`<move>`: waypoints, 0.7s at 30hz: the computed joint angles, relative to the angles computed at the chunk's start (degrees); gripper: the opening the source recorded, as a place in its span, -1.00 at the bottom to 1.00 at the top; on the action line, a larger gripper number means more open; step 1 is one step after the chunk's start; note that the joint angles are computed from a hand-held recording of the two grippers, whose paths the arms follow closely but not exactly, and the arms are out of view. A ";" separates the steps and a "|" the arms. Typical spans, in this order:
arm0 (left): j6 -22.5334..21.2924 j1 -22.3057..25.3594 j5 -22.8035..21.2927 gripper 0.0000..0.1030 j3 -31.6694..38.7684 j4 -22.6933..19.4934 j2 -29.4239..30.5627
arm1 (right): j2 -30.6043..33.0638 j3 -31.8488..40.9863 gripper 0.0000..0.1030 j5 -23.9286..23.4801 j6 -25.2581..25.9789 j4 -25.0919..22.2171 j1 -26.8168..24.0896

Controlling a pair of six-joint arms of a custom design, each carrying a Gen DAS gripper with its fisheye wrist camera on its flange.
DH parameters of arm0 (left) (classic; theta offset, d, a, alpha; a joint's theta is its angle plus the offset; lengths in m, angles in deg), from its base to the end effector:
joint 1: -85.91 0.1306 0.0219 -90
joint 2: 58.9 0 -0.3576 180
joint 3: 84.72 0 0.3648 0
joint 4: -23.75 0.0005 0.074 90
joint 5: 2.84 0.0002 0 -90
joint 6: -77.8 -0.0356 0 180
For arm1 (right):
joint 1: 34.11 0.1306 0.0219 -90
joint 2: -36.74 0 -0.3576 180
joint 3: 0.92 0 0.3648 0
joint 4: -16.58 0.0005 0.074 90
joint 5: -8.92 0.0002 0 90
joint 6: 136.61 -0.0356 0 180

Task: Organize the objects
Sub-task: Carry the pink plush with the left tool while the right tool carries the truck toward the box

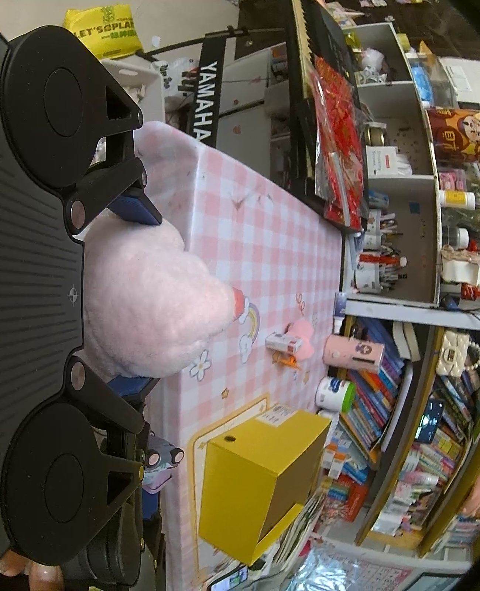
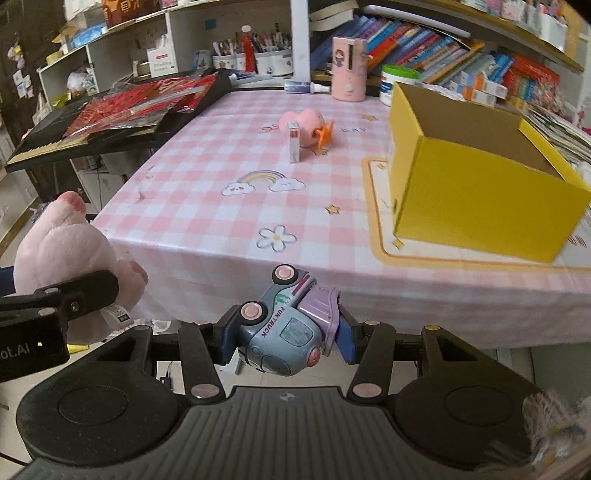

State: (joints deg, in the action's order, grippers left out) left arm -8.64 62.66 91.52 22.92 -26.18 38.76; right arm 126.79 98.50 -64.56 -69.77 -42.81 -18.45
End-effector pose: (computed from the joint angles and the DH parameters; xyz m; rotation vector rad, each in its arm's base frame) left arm 0.4698 -0.2053 0.4778 0.4311 2.2466 -0.3322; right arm 0.4376 0.1116 0.4646 0.2826 2.3796 -0.0384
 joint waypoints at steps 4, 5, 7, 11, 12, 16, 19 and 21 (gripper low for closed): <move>-0.31 -0.44 1.28 0.57 -0.26 0.21 -0.34 | -1.76 -1.46 -0.04 1.56 -1.25 -0.67 0.28; -0.42 -0.67 1.64 0.57 -0.25 0.22 -0.33 | -2.18 -1.75 -0.04 2.05 -1.65 -0.97 0.34; -0.97 -1.15 2.55 0.57 -0.21 0.16 -0.26 | -3.01 -2.35 -0.04 2.91 -2.44 -1.60 0.18; -1.91 -2.26 4.14 0.57 0.36 0.11 0.21 | -4.83 -3.80 -0.04 4.67 -4.51 -2.95 -0.25; -2.22 -2.53 4.66 0.57 0.45 0.14 0.29 | -5.35 -4.21 -0.04 5.16 -5.11 -3.33 -0.35; -3.42 -3.55 6.27 0.57 0.85 0.07 0.71 | -7.13 -5.59 -0.04 6.83 -7.38 -4.67 -0.77; -4.22 -4.23 7.18 0.57 1.37 0.00 1.11 | -8.23 -6.35 -0.04 7.75 -8.89 -5.59 -1.25; -4.49 -4.72 7.58 0.57 1.76 0.00 1.42 | -8.93 -6.84 -0.04 8.34 -9.59 -6.05 -1.54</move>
